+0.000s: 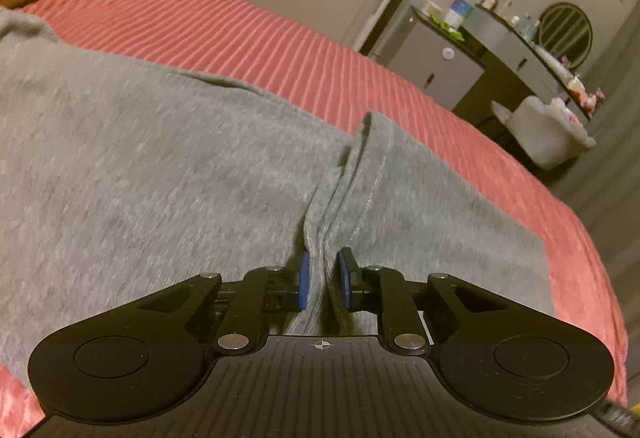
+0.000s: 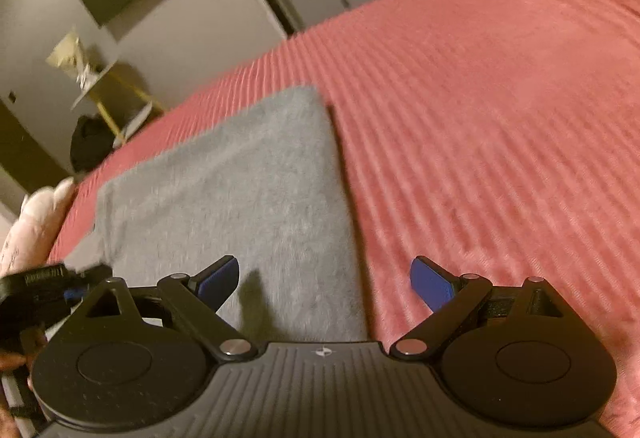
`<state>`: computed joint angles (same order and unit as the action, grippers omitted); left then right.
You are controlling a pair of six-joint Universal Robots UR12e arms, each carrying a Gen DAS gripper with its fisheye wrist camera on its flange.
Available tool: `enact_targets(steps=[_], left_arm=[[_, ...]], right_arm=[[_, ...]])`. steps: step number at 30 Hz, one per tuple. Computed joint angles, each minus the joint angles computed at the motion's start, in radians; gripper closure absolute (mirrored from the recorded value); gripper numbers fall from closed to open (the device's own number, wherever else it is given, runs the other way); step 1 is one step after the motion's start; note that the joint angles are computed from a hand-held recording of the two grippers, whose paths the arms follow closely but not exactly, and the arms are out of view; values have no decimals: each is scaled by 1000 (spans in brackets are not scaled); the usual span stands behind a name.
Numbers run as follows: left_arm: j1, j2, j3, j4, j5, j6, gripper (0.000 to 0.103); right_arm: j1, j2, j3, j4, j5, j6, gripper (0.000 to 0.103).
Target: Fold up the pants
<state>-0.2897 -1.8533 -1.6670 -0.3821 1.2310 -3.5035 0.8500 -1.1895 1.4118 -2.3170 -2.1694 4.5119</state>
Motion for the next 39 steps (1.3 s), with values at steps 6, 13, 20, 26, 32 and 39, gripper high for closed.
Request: enact_targets(steps=[6,13,20,26,32,39], left_arm=[[7,-5,6,-35,-21,-20,60],[3,-11,6,-24,-27,-18,56],[13,-11,-17,60,-53,-66,87],[-13,10,-53,219,69,-58,88],[-9,13,-21,44,165,-175,44],[25,12,-66,227,48,-285,27]], right_arm=[[0,17,-39,74,21,-39,6],[-1,17,-45,90,28,-38,4],[5,20,-52,109,1,-32,4],[8,8,-37,116,-27,31,4],[10,5,-34,129,-56,50,4],[44,29,-58,113,-225,-40,39]])
